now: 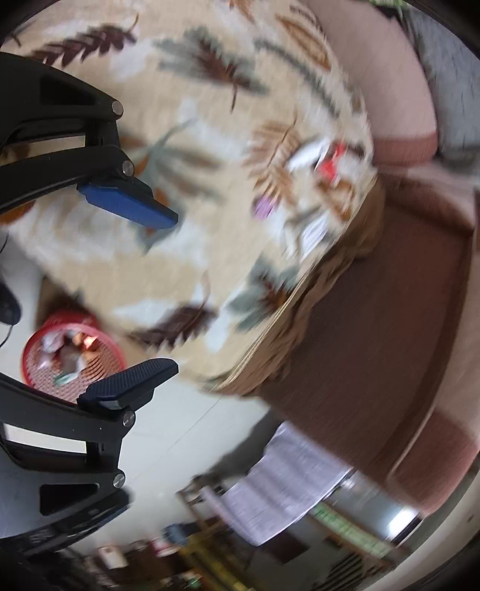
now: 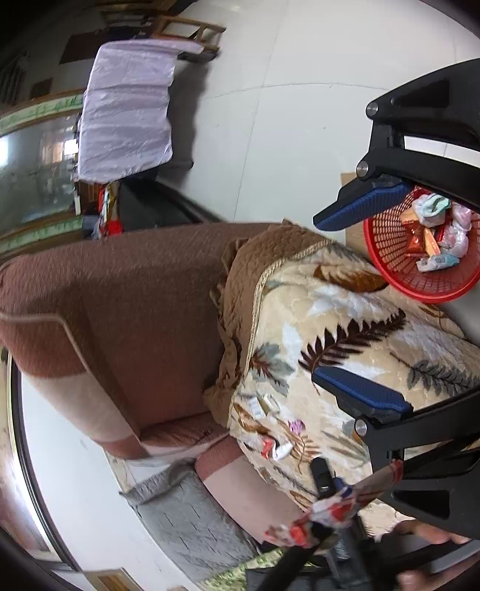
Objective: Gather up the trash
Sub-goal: 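Grasp the purple foil ball with the left tool while the right tool grasps the white medicine box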
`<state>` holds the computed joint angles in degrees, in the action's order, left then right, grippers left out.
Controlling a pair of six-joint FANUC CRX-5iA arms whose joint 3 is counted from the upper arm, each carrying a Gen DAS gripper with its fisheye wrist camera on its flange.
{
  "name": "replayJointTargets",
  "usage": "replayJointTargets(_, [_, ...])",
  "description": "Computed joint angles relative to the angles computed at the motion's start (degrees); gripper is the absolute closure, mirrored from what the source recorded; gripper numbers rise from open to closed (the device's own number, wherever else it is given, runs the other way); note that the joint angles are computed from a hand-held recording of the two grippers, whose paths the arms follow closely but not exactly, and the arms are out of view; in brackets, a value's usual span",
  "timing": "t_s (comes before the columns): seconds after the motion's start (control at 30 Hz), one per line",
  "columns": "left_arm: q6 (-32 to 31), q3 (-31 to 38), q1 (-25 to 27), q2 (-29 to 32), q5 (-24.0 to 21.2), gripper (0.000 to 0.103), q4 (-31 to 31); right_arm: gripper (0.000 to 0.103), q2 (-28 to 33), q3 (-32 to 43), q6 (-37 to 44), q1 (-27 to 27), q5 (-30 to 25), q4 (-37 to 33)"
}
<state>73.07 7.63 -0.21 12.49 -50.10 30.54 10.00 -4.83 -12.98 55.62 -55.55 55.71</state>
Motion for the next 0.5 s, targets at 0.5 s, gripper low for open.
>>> replayJointTargets(0.5, [15.06,7.04,11.89,4.20,-3.68,0.027,0.53,0.018,6.94,11.70,19.05,-1.97,11.53,-4.26])
